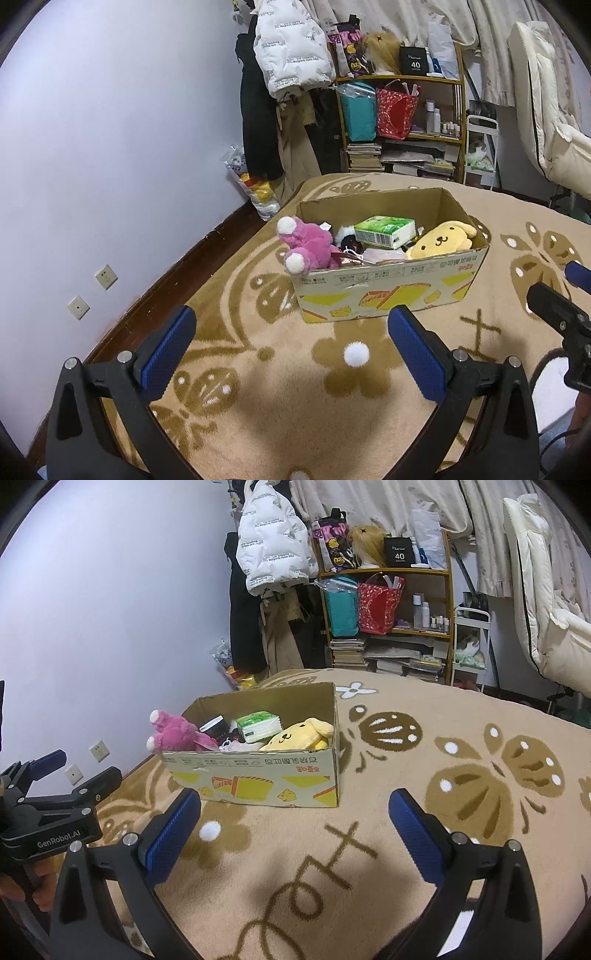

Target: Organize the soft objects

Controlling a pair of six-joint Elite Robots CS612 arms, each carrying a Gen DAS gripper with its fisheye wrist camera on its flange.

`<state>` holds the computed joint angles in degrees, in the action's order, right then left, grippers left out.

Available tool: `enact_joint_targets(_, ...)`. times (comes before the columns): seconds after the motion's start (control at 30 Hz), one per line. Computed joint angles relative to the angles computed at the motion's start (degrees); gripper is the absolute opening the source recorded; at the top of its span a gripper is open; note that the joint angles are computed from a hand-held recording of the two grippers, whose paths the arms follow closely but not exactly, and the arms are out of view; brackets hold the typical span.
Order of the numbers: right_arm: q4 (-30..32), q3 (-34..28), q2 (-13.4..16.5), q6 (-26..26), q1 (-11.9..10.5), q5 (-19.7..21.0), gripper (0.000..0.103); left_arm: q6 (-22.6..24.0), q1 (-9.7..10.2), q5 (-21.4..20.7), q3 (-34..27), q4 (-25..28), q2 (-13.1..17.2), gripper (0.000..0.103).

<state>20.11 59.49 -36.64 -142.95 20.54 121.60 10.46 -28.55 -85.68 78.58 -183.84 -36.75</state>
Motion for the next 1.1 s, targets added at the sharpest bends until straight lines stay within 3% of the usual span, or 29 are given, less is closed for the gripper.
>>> enact_joint_targets(0.47,0.5,-0.7,0.4,0.3,-0.1,-0.5,0.103,2.4,-0.22,0.5,0.3,0.8,-0.1,0.103)
enact_joint_targets(1.1,-1.5,0.7,-0.1,2.1,-0.2,0.2,0.103,-1.1,0.29,0.4,-0.3,-0.3,0.1,0.103)
